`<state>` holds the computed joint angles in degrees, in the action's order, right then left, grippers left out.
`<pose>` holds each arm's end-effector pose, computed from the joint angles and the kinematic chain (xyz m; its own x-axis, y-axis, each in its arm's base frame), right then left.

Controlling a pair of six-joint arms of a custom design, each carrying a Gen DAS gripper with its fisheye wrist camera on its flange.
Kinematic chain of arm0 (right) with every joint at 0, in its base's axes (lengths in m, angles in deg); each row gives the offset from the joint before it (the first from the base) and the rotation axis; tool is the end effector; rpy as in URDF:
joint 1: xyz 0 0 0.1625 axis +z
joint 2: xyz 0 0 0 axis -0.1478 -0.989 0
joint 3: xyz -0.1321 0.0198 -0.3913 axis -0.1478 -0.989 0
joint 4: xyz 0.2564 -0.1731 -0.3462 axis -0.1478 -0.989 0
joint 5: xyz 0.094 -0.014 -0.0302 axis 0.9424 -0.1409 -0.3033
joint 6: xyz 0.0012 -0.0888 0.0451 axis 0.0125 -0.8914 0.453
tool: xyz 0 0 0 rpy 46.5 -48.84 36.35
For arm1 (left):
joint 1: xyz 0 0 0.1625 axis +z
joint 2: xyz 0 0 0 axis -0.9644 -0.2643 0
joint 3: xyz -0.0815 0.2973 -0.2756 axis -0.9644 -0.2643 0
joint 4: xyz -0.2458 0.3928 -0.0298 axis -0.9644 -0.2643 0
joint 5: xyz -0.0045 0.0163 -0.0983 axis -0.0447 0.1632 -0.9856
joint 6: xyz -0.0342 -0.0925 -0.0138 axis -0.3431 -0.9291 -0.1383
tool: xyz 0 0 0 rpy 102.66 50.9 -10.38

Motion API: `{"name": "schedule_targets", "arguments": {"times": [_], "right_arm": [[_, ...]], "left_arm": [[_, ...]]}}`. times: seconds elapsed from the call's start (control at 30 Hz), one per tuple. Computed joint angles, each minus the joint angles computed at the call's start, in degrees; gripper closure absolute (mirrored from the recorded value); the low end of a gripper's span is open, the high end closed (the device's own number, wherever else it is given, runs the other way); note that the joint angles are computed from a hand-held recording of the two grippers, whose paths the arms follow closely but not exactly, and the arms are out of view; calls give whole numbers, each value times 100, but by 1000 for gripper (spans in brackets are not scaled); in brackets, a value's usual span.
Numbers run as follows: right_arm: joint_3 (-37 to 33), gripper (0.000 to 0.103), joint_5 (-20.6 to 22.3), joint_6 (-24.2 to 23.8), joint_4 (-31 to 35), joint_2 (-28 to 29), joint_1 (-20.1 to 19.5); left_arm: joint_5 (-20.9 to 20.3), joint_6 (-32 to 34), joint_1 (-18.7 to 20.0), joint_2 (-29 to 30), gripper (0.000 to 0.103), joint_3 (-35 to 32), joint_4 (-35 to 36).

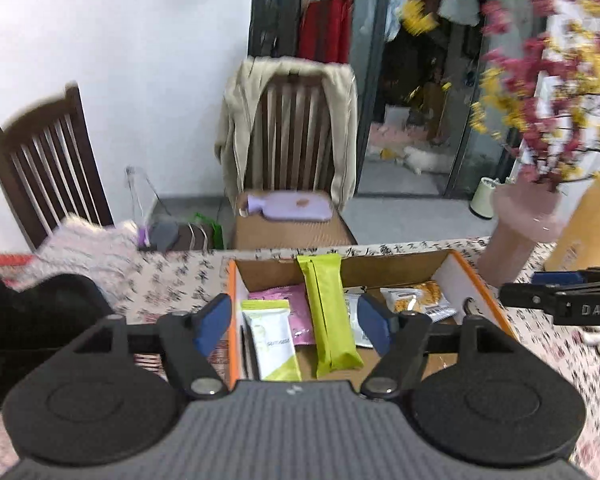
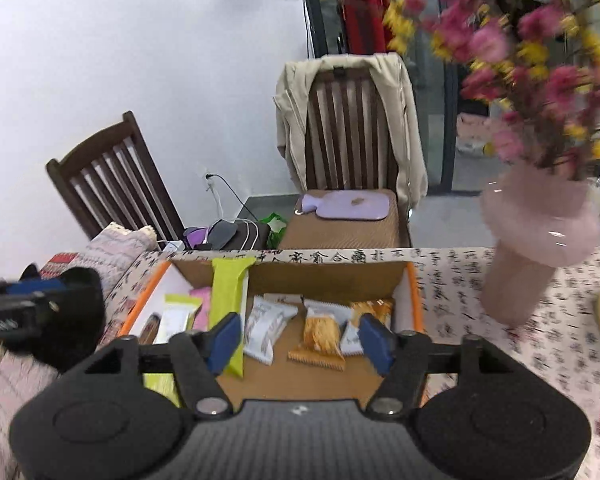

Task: Organize snacks
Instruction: 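Open both tools and withdraw them from the box toward the snack pile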

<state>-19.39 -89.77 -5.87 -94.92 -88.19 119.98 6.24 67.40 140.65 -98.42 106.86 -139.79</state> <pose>0.4254 -0.8455 0.1192 -0.7962 -0.2617 0.5455 -0.5592 0.6625 -0.4985 -0.1367 -0.7961 0.4440 -0.7388 0.0561 -0.6716 0.5652 0.5943 -0.5721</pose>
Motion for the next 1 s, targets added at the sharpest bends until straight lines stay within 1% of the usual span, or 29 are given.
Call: {"name": "schedule_targets", "arguments": {"times": [0.03, 0.07, 0.2, 0.23, 0.27, 0.3, 0.33, 0.4, 0.47, 0.53, 0.6, 0.63, 0.7, 0.73, 0.77, 0.8, 0.83, 0.9, 0.93, 1.0], "right_arm": [[600, 19, -40, -22, -309, -345, 37], [1100, 18, -14, -36, -595, -633, 57], [3026, 13, 188, -21, -1654, -1798, 121], [3501, 12, 253, -32, -1923, -2085, 133], [4018, 12, 352, -83, -2227, -2391, 136], [4470, 10, 435, -141, -2507, -2651, 129], [4891, 7, 503, -199, -2777, -2882, 125], [5770, 5, 637, -302, -3369, -3339, 114], [6534, 5, 717, -407, -3885, -3691, 112], [7266, 2, 799, -607, -4376, -4013, 132], [7910, 0, 877, -709, -4860, -4241, 113], [8193, 0, 826, -651, -5132, -4289, 114], [8742, 0, 778, -586, -5767, -4302, 59], [8943, 0, 700, -543, -6148, -4225, 50], [9169, 0, 599, -479, -6602, -4109, 37], [9340, 0, 582, -420, -6893, -4039, -11], [9508, 0, 585, -222, -7092, -3980, -70], [9805, 0, 662, 343, -7012, -4045, -169], [9924, 0, 717, 519, -7036, -4050, -212], [10020, 0, 600, 559, -7043, -3991, -197]], "left_arm": [[95, 73, -88, -214, 26, 343, -254], [146, 113, -168, -451, 21, 716, -521], [273, 120, -527, -1473, 17, 2292, -1327], [365, 183, -648, -1749, 14, 2747, -1549], [383, 250, -739, -1967, 10, 3097, -1738], [379, 281, -829, -2216, 8, 3472, -1887], [377, 284, -916, -2460, 7, 3836, -2009], [314, 411, -1076, -2942, 3, 4579, -2408], [290, 650, -1241, -3405, 2, 5307, -2869], [320, 787, -1385, -3801, 1, 5934, -3207], [526, 585, -1559, -4177, 0, 6484, -3313], [696, 447, -1630, -4301, 0, 6697, -3384], [1255, 172, -1832, -4456, 0, 7141, -3716], [1491, 42, -1921, -4546, 0, 7358, -3757], [1643, -77, -1976, -4669, 0, 7526, -3658], [1796, -253, -2026, -4822, 0, 7681, -3448], [1909, -502, -2071, -4992, 0, 7830, -3132], [1923, -935, -2065, -5289, 0, 7982, -2490], [1923, -1134, -2065, -5426, 0, 8055, -2218], [1966, -1457, -2074, -5682, 0, 8192, -1747]]}}
